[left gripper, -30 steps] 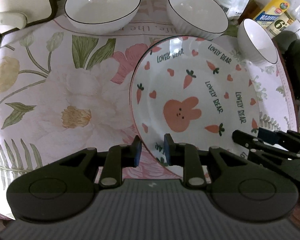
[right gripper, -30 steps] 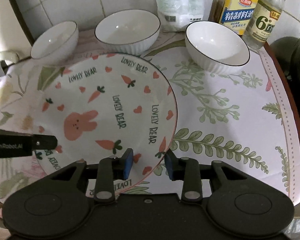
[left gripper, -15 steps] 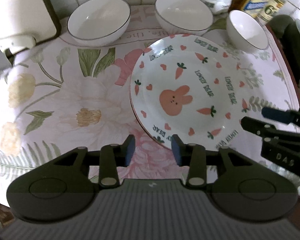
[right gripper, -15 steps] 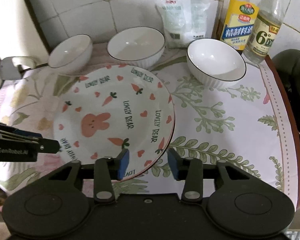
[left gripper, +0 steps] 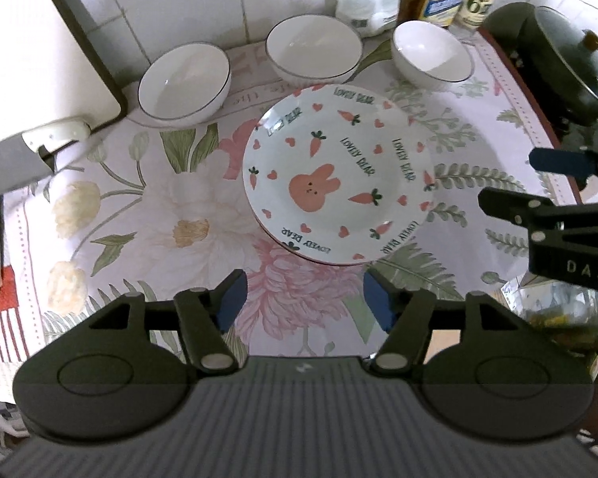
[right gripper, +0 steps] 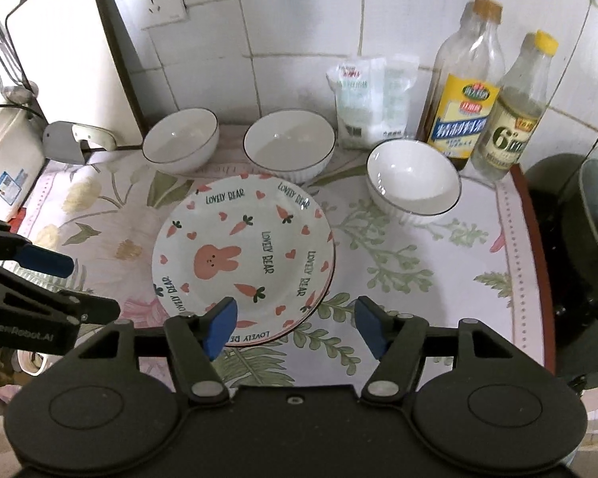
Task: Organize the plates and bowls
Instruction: 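Open the right gripper and lift it off the plate stack, then move the right gripper to a white bowl and close on its rim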
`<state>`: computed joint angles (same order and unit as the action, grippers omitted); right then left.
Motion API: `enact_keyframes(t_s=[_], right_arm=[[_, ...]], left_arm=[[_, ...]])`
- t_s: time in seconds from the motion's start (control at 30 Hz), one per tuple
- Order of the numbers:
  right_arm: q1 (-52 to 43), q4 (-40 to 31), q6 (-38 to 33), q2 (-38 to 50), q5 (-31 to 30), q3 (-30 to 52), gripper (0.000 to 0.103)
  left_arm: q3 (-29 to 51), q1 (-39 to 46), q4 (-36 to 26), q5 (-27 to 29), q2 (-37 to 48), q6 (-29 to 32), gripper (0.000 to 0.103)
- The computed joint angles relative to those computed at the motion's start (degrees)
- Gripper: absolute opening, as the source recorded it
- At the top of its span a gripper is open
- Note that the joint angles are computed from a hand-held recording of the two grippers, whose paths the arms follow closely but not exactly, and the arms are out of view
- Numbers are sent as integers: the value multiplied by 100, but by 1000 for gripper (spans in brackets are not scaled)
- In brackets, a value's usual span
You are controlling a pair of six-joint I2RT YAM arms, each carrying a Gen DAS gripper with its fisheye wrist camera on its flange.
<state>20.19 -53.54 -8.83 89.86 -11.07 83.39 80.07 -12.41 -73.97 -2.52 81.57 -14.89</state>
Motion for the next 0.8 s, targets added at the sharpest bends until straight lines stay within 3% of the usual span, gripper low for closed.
enact_keyframes(t_s=[0.27, 0.37, 0.53, 0.8], right_arm=[[-268, -144, -510, -462, -137, 35, 77], [-401, -123, -684, -571, -202, 86, 88], [-755, -208, -852, -477, -602, 419, 88], [-1466, 81, -1169, 108, -1489, 1067, 88]], left_arm=[[711, -297, -336, 53, -101, -240, 70], [1037, -382, -409, 42, -38, -350, 70], [1639, -660, -499, -242, 287, -455, 74], [2354, -776, -48, -485, 977, -795, 80]])
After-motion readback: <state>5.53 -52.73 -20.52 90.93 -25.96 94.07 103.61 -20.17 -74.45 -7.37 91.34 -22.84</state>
